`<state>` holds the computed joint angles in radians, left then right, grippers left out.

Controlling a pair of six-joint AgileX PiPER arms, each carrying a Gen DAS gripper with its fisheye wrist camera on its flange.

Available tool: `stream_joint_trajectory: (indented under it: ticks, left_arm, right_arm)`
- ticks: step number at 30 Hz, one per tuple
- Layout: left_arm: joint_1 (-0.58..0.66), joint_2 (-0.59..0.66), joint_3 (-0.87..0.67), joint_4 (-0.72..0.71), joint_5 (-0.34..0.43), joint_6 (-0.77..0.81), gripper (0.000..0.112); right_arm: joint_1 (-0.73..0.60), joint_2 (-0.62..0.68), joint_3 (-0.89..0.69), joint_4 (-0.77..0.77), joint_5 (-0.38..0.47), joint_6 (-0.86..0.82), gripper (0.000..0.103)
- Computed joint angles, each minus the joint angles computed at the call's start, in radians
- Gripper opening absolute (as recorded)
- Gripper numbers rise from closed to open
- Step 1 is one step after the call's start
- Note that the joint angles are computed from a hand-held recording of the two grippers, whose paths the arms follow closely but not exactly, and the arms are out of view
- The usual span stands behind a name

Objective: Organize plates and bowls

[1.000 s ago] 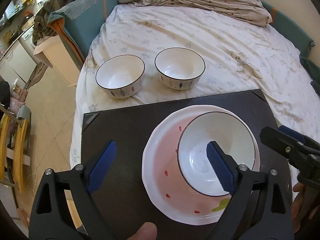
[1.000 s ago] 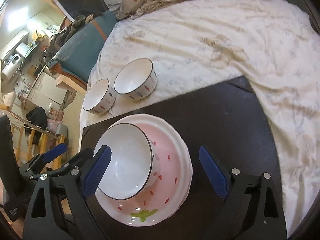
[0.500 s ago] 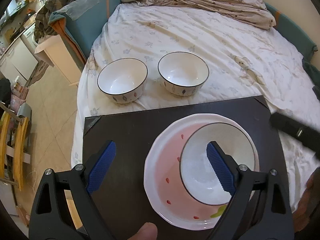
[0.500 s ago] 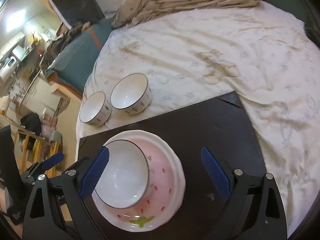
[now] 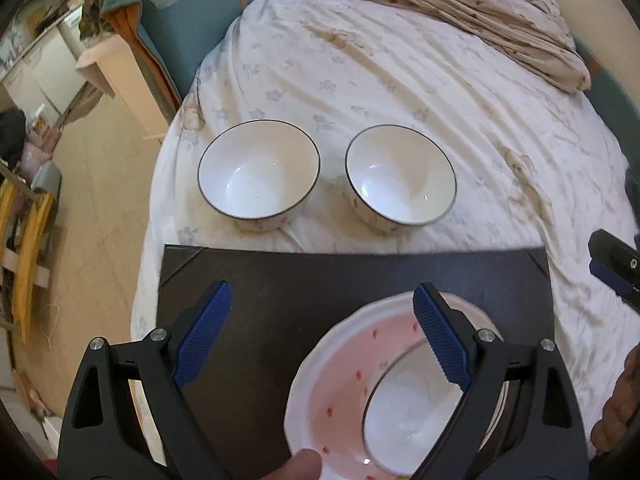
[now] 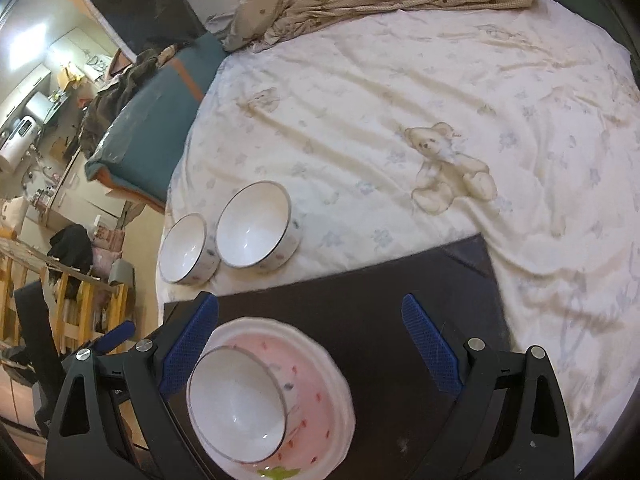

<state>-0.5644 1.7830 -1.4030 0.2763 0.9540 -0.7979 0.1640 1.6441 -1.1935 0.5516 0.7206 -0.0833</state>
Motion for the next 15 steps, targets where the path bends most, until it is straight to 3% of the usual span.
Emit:
stream_joint_trajectory:
  ticks: [8, 15]
  left_arm:
    - [0.074, 0.17, -0.204, -0.1, 0.035, 0.091, 0.09]
    - [0.177, 0.33, -0.366, -0.299, 0.086, 0.204, 0.076]
  right_arm:
    - [-0.066, 0.218, -0.236, 0.028, 0.129, 0.056, 0.094]
    - [0.004, 0.445, -0.483, 0.054, 0.233, 0.086, 0.073]
